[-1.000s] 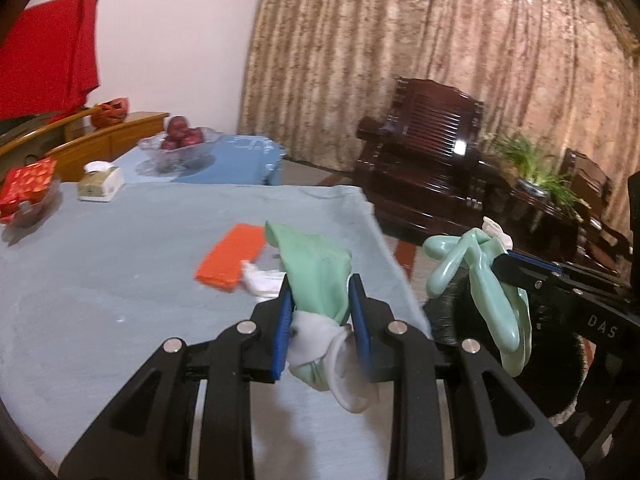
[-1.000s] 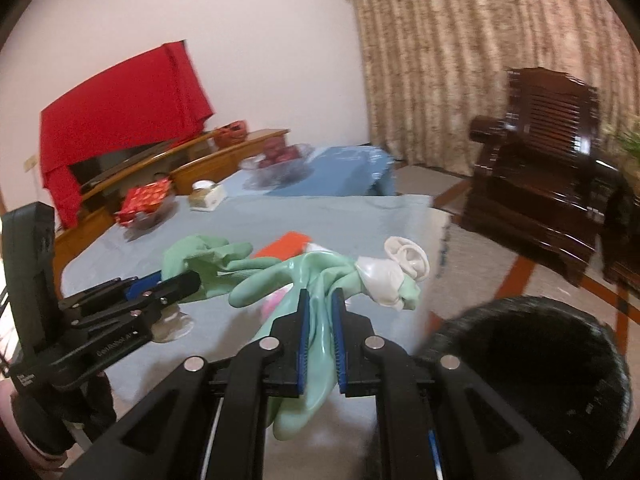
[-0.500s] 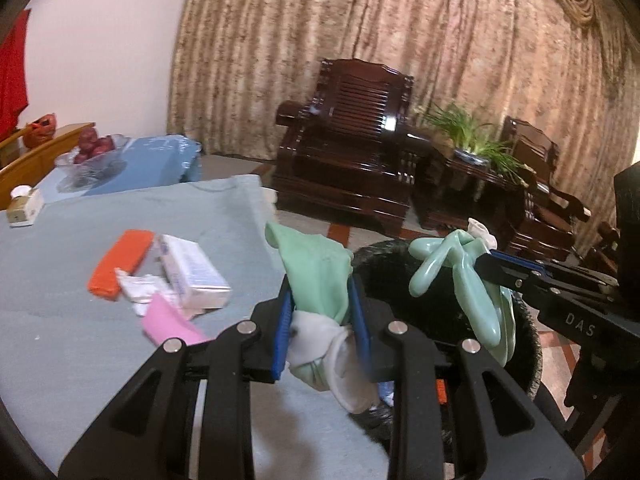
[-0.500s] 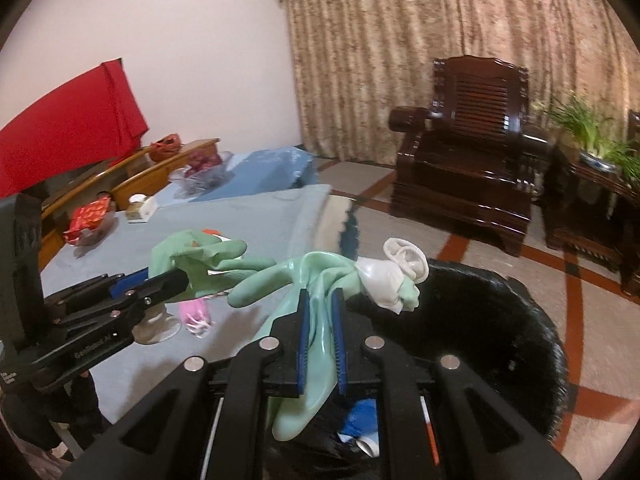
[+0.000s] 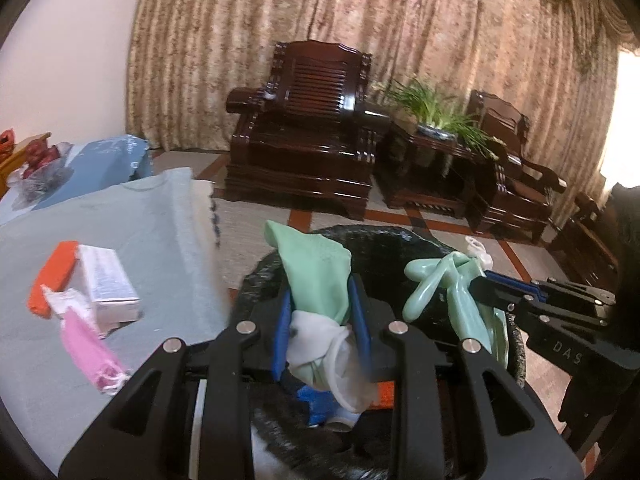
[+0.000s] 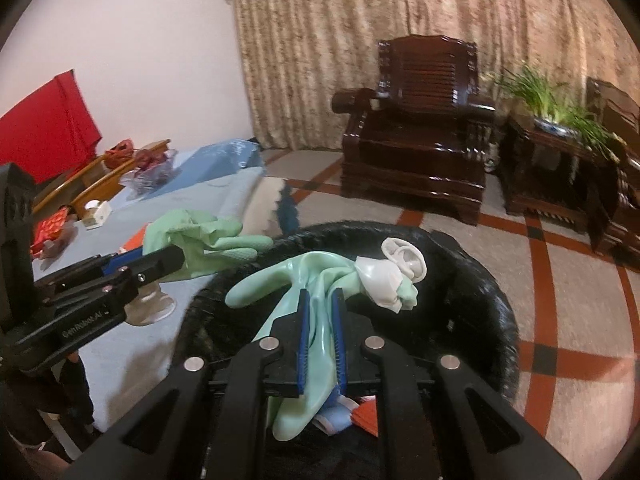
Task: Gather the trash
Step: 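Carry both green gloves over the bin and open both grippers, then move both grippers back to the table toward the pink mask bag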
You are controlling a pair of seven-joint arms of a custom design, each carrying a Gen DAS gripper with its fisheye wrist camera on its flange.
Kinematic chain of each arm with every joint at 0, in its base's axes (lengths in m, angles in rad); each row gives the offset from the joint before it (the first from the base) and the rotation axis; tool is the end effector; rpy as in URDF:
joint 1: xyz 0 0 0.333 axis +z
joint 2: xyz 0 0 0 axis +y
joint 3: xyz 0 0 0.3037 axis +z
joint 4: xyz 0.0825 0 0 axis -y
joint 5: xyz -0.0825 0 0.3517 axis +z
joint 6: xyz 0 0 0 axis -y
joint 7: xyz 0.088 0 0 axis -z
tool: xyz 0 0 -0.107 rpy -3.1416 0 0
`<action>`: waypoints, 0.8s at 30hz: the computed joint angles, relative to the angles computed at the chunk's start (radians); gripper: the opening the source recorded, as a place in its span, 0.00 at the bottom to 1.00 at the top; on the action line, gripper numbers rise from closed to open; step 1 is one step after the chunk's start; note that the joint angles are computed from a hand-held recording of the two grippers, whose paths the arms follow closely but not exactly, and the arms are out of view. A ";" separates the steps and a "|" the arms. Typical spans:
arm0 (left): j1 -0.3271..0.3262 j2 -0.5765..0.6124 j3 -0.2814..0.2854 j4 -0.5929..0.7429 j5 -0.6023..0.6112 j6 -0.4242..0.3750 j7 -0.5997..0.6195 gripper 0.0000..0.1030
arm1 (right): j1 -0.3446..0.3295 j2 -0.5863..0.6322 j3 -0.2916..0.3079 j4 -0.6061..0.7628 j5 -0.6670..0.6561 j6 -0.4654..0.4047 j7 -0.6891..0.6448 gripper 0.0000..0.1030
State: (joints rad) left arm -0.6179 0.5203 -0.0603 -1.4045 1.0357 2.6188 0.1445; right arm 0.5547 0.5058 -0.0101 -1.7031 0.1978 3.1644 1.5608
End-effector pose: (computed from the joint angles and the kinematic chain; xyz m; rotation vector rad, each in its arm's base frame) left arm 0.5493 -0.4550 0.4756 -1.6946 1.6523 -1.0357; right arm 0.5971 0.3424 0.4243 -1.8309 1.2694 -0.4782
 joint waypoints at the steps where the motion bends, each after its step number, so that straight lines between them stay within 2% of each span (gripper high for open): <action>1: 0.005 0.028 -0.011 0.035 -0.021 -0.002 0.028 0.26 | -0.001 -0.002 -0.004 -0.006 0.002 -0.001 0.003 0.11; 4: 0.010 0.088 -0.023 0.107 -0.084 0.010 0.101 0.28 | 0.013 -0.001 -0.039 -0.013 0.001 -0.013 0.026 0.12; 6: 0.001 0.111 -0.012 0.134 -0.108 0.024 0.126 0.33 | 0.040 0.003 -0.085 -0.013 -0.010 -0.032 0.058 0.18; 8: -0.019 0.117 0.013 0.145 -0.108 0.027 0.126 0.52 | 0.079 -0.001 -0.140 -0.034 -0.029 -0.020 0.101 0.25; 9: -0.029 0.111 0.027 0.139 -0.097 0.034 0.114 0.57 | 0.085 -0.002 -0.151 -0.040 -0.036 -0.017 0.114 0.29; 11: -0.039 0.100 0.041 0.124 -0.087 0.036 0.100 0.62 | 0.121 -0.005 -0.200 -0.052 -0.053 -0.012 0.151 0.54; 12: -0.042 0.089 0.046 0.111 -0.080 0.033 0.087 0.64 | 0.142 -0.007 -0.226 -0.059 -0.061 -0.002 0.170 0.58; 13: -0.046 0.074 0.054 0.091 -0.066 0.030 0.066 0.68 | 0.139 -0.007 -0.225 -0.062 -0.065 0.006 0.174 0.70; 14: -0.051 0.059 0.059 0.075 -0.051 0.020 0.042 0.74 | 0.150 -0.008 -0.238 -0.067 -0.069 0.019 0.183 0.87; 15: -0.050 0.051 0.057 0.069 -0.044 0.009 0.031 0.79 | 0.183 -0.005 -0.276 -0.069 -0.071 0.028 0.202 0.92; 16: -0.055 0.026 0.063 0.038 -0.022 -0.005 -0.002 0.81 | 0.188 -0.003 -0.280 -0.070 -0.070 0.038 0.205 0.94; 18: -0.053 -0.025 0.061 -0.023 0.020 -0.036 -0.055 0.85 | 0.161 -0.004 -0.238 -0.064 -0.061 0.054 0.185 0.94; 20: -0.048 -0.081 0.054 -0.087 0.060 -0.075 -0.103 0.86 | 0.162 0.007 -0.223 -0.038 -0.056 0.044 0.170 0.94; 24: -0.034 -0.204 0.034 -0.239 0.128 -0.179 -0.205 0.87 | 0.106 0.041 -0.118 0.028 -0.051 0.043 0.114 0.94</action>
